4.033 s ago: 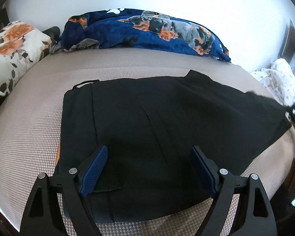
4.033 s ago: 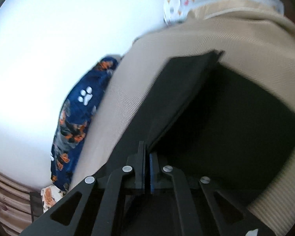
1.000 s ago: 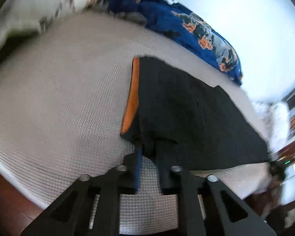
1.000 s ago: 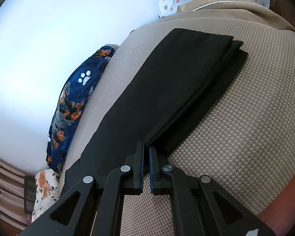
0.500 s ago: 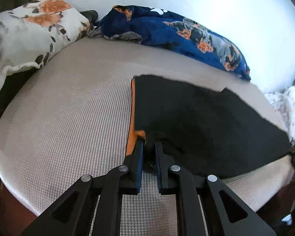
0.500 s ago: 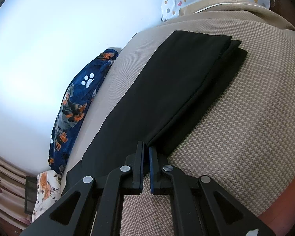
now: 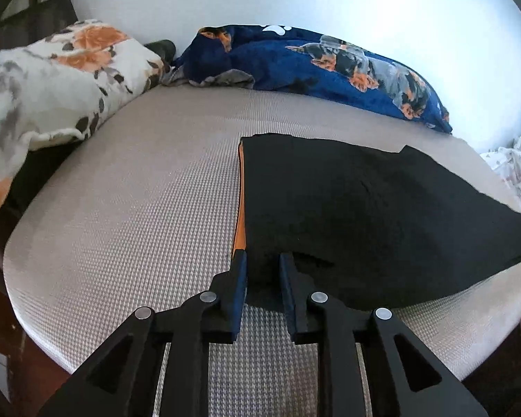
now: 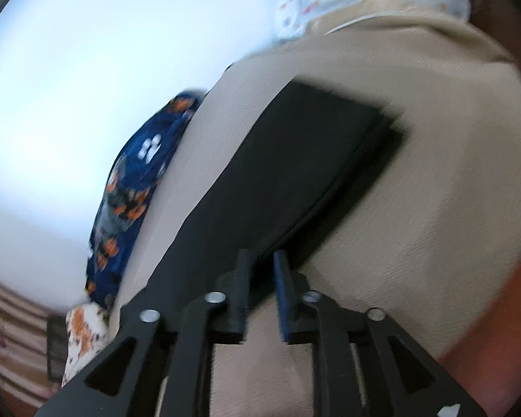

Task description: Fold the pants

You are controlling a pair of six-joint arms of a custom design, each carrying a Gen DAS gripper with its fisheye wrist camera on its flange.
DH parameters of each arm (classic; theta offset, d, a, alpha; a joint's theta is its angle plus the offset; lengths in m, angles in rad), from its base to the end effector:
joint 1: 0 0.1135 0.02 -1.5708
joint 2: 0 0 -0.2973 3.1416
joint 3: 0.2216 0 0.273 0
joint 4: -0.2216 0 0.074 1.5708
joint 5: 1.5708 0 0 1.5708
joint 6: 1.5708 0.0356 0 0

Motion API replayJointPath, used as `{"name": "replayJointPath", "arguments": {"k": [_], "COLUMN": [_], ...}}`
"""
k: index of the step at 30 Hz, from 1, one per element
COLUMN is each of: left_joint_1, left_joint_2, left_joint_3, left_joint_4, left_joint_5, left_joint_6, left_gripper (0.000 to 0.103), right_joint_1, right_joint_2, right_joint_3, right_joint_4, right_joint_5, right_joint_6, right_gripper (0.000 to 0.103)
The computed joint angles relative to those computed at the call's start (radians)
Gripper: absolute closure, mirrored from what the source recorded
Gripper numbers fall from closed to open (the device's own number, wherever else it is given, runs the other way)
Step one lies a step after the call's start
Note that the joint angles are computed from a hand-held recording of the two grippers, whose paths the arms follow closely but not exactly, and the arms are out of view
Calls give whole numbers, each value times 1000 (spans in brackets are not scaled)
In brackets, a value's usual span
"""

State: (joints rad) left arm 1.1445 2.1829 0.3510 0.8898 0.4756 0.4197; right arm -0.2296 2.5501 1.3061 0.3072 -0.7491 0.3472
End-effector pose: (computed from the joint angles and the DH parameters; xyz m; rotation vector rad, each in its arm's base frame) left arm 0.1150 0.2138 -0.0014 -0.6656 2.2823 0.1355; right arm 0.4616 -0.0830 -0.0343 0.3833 2.3731 0.9815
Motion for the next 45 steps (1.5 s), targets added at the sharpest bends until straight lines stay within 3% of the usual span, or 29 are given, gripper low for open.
{"name": "replayJointPath", "arguments": {"k": [2, 4, 8, 10, 13, 15, 18, 23, 25, 27, 37, 40, 42, 45], "left_joint_1": [-19, -25, -2, 4, -23, -61, -174, -305, -317, -313, -264, -279, -300, -301], "left_joint_2": [9, 3, -30, -53, -116, -143, -138, -36, 9, 45, 101, 117, 125, 120], "left_joint_3": [-9, -16, -51, -83, -106, -110, -87, -3, 27, 45, 79, 69, 63, 65], "left_joint_4": [41, 57, 120, 173, 160, 145, 123, 86, 75, 84, 106, 145, 165, 152], "left_joint_5": [-32, -58, -45, -24, -8, 14, -28, -116, -100, -87, -7, -26, -59, -65], "left_joint_6": [-14, -36, -92, -116, -128, -126, -138, -144, -151, -161, -179, -169, -153, -137], "left_gripper": [77, 68, 42, 40, 36, 28, 17, 17, 17, 17, 11, 7, 6, 6], "right_joint_1": [-51, -96, -124, -113, -86, -71, -61, -89, -111, -112, -67, -50, -32, -21], "right_joint_2": [-4, -8, 11, 31, 68, 79, 95, 67, 72, 79, 108, 94, 101, 96], "right_joint_3": [5, 7, 66, 107, 159, 167, 181, 114, 108, 141, 196, 185, 231, 217], "right_joint_4": [-3, 7, -38, -71, -92, -52, -9, 60, 79, 6, 15, 12, -95, -89], "right_joint_5": [4, 13, 5, 6, 15, 14, 14, 47, -29, -70, -48, -24, 5, 53], "right_joint_6": [44, 71, 84, 85, 94, 138, 193, 221, 238, 208, 219, 199, 132, 133], "right_gripper": [66, 65, 64, 64, 63, 62, 58, 58, 58, 58, 61, 73, 91, 96]}}
